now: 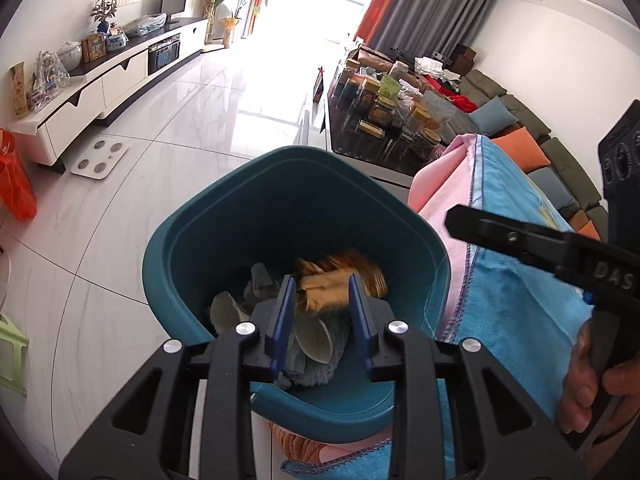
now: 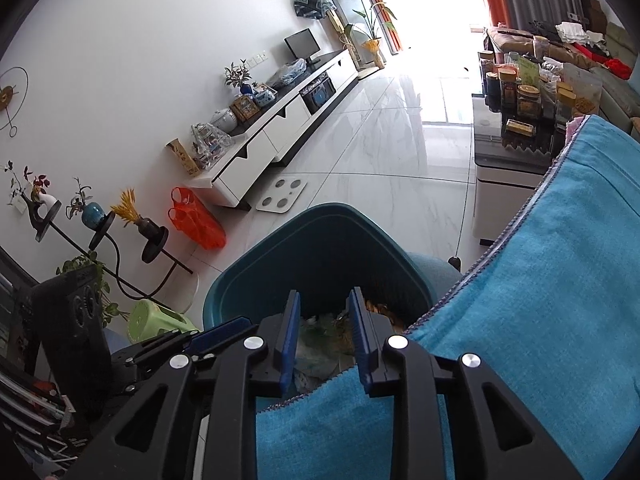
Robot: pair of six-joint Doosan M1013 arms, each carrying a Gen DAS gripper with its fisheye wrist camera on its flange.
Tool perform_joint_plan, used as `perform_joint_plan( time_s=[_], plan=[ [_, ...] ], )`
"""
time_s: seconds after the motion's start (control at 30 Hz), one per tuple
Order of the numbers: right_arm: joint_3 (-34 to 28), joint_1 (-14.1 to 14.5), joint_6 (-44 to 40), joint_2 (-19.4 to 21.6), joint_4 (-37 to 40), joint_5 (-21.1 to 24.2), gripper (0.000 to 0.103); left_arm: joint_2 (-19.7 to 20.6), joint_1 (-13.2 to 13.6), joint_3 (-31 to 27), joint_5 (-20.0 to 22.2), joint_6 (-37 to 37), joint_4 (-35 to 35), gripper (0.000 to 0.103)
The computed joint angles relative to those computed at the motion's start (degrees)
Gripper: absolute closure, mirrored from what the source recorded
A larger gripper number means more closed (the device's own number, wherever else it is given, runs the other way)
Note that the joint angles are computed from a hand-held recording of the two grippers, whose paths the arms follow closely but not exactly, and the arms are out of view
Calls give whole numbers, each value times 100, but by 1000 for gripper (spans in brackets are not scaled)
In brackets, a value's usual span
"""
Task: Collect trash
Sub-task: 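Open both grippers to drop the wrapper and foil bag into the bin, then grasp an orange peel with the left gripper while the right gripper grasps another peel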
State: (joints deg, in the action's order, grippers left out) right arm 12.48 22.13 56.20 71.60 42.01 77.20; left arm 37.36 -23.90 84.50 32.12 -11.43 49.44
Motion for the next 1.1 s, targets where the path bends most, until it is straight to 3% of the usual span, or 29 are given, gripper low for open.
perform_joint_plan(
  time_s=[0.17, 0.43, 0.67, 0.83, 1.1],
  plan=[
    [718, -98, -403, -376, 266, -300, 74, -51, -67, 75, 17, -360, 385, 66],
    [1953, -403, -1384, -1069, 783, -823, 61, -161, -389, 63, 204, -873, 1654, 41],
    [3062, -819, -2000, -1676, 1163, -1504, 57, 0, -600, -349, -347, -403, 2136, 36],
    [3746, -1134, -1964, -2004, 1166, -2100, 57, 292, -650, -902, -754, 924, 1346, 36],
    [4563, -1567, -1498, -2371, 987, -3274, 57, 910, -661, -2019, -871, 3828, -1116, 36]
  ],
)
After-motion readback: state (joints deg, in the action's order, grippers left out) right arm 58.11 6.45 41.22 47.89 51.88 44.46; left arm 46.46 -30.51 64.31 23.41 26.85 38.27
